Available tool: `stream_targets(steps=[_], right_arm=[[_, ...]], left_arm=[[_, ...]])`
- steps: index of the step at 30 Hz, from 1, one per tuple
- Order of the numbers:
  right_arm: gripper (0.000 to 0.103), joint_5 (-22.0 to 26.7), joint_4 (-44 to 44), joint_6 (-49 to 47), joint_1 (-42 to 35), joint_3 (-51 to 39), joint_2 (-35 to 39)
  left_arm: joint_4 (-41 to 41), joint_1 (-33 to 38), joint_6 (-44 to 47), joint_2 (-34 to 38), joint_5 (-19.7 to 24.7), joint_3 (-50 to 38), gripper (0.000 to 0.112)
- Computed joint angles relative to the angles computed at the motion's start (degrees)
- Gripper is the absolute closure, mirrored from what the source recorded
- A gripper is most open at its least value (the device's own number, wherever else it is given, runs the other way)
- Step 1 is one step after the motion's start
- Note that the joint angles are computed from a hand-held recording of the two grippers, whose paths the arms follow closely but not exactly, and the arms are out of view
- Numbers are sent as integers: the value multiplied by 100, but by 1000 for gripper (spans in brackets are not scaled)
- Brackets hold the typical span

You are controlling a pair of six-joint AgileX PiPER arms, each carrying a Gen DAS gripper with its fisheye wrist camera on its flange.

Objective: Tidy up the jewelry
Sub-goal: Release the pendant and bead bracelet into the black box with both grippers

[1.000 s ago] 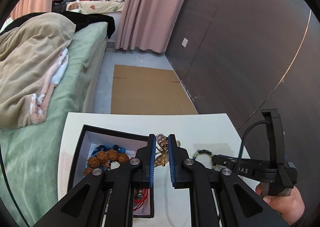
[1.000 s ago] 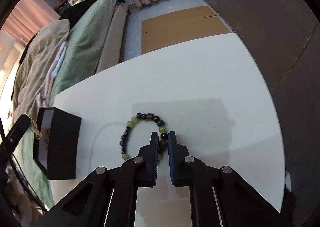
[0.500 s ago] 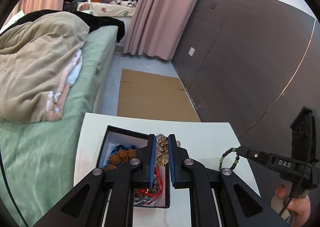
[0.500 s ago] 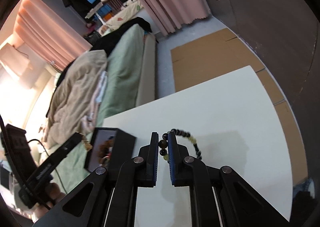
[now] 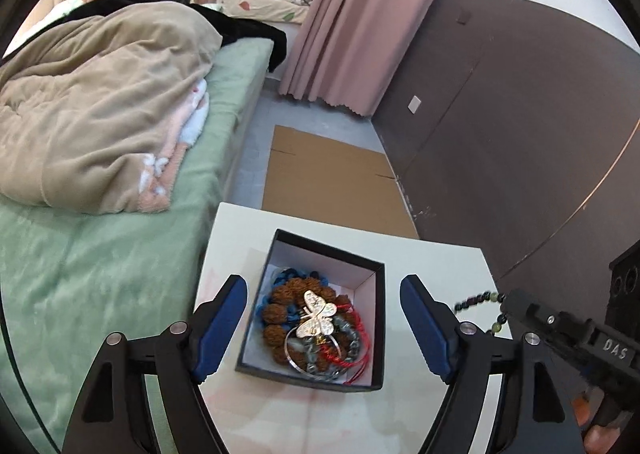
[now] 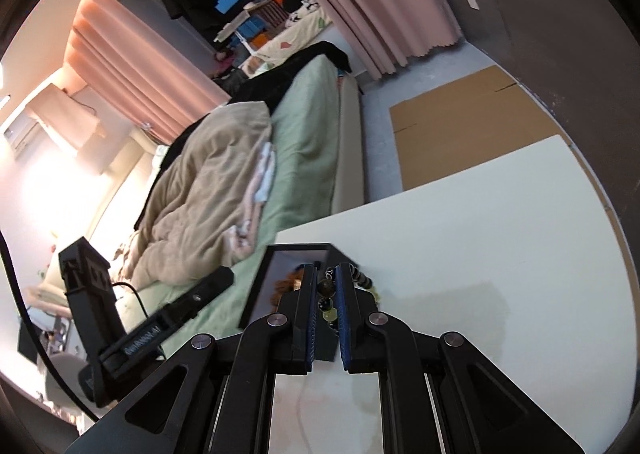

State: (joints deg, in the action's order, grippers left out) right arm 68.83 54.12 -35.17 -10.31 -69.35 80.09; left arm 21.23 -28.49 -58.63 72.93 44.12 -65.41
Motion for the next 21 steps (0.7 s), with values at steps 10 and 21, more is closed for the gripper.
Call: stream_targets(steps=[10,21], right_arm=[[92,-147,384,-50,493,84,-97],[92,-564,833,-102,1253,-32,92]], left_arm=[[40,158,42,-438,91,260,33],[-136,521,273,-667,63,280,29]])
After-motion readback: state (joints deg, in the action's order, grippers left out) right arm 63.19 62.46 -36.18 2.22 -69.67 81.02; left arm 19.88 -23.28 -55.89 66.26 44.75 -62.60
